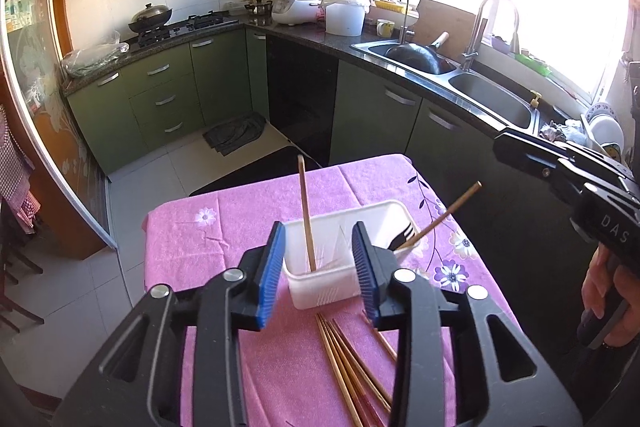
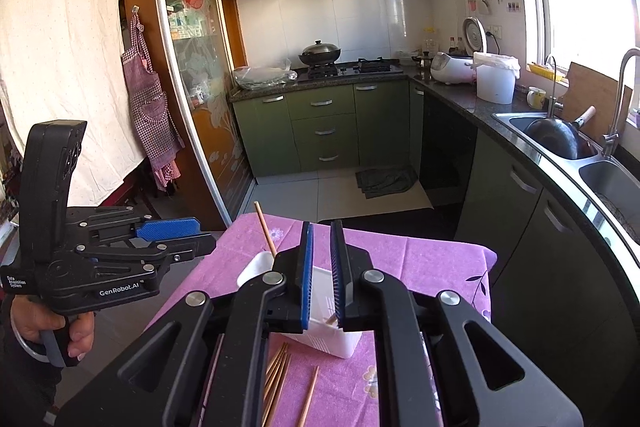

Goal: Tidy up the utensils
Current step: 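Lift both chopsticks and drop them into the white caddy, then open both grippers and return them to the remaining chopsticks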

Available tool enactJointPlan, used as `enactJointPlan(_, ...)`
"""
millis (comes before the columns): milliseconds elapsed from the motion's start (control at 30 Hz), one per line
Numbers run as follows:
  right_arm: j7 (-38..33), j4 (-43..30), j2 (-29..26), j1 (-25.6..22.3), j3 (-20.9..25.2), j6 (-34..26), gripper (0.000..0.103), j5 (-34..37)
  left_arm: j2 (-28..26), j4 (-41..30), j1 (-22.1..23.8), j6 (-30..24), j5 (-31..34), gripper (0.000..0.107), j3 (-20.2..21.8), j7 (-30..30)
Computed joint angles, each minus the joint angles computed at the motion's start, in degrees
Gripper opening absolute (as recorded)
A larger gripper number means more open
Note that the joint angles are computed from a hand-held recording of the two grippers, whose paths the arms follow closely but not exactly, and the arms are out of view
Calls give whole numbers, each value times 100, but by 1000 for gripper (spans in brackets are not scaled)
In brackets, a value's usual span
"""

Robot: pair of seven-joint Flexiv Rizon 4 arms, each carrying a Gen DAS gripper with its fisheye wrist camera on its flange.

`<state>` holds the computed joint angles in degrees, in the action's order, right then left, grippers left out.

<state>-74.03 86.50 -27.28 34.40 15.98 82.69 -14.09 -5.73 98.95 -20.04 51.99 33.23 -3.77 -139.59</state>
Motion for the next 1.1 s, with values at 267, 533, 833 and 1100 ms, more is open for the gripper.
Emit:
enactJointPlan(267, 121, 1572, 569, -107, -5, -27, 29, -149, 126, 1255, 5, 341, -939, 40, -99, 93)
enactJointPlan(533, -126, 1896, 0, -323, 323, -332, 29, 227, -621, 1608, -79, 879, -1520, 36, 58, -103)
enactJointPlan(833, -358, 1837, -206, -521, 494, -410, 29, 551, -1271, 1293, -169, 739, -2093, 28, 169, 245)
enactJointPlan(1100, -492, 1786, -279, -564, 558, -461, 29, 729, -1544, 1032, -326, 397, -2188, 28, 303, 361)
